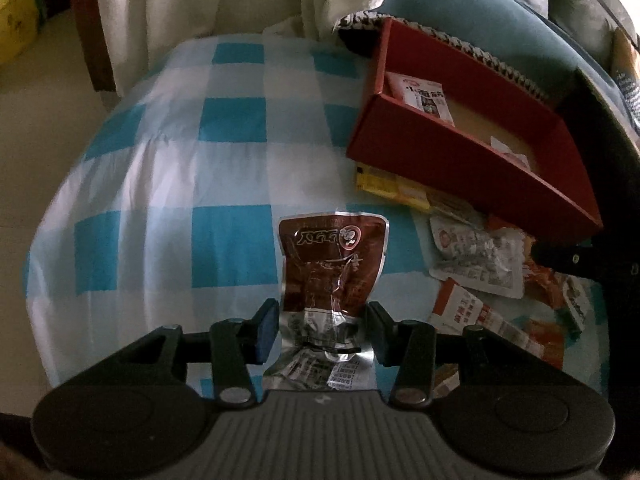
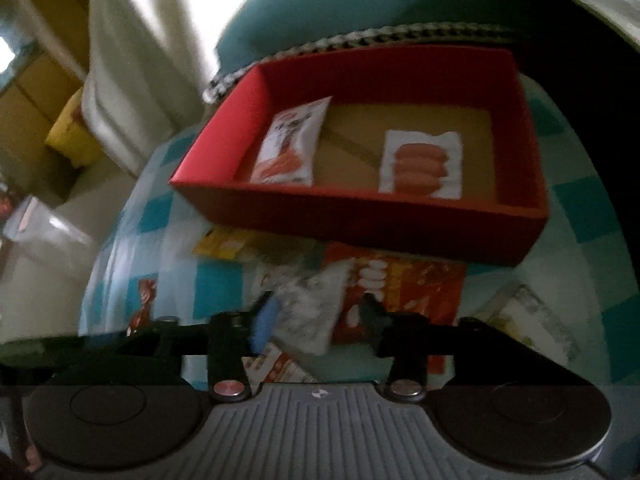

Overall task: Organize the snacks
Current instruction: 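Lift the brown sauce packet with the left tool while the right tool moves toward the box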

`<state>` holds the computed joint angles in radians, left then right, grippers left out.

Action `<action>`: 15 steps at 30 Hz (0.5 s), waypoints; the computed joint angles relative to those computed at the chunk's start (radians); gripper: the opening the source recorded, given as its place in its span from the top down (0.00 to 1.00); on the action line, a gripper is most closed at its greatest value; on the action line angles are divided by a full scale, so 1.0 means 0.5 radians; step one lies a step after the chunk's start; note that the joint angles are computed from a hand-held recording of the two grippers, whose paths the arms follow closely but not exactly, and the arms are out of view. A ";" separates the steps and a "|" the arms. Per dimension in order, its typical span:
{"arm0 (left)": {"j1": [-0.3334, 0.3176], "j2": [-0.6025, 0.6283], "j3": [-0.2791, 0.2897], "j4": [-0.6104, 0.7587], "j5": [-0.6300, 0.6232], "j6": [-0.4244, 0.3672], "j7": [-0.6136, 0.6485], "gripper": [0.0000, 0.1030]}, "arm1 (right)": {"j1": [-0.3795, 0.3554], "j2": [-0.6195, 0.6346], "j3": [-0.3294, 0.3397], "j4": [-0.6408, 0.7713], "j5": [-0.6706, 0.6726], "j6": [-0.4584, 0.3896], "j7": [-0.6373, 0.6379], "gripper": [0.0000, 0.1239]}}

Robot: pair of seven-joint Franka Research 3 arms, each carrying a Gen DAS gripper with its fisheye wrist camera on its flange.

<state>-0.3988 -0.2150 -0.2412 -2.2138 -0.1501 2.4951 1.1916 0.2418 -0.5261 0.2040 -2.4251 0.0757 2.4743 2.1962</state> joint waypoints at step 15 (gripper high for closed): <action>0.011 -0.012 0.046 -0.001 -0.128 -0.040 0.043 0.60 | 0.260 0.324 -0.199 0.146 0.439 0.021 -0.350 0.44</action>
<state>-0.3934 -0.2212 -0.2183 -2.2143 -0.2140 2.4752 1.2130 0.3719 -0.3643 0.1046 -2.3520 0.2954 2.4849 2.0214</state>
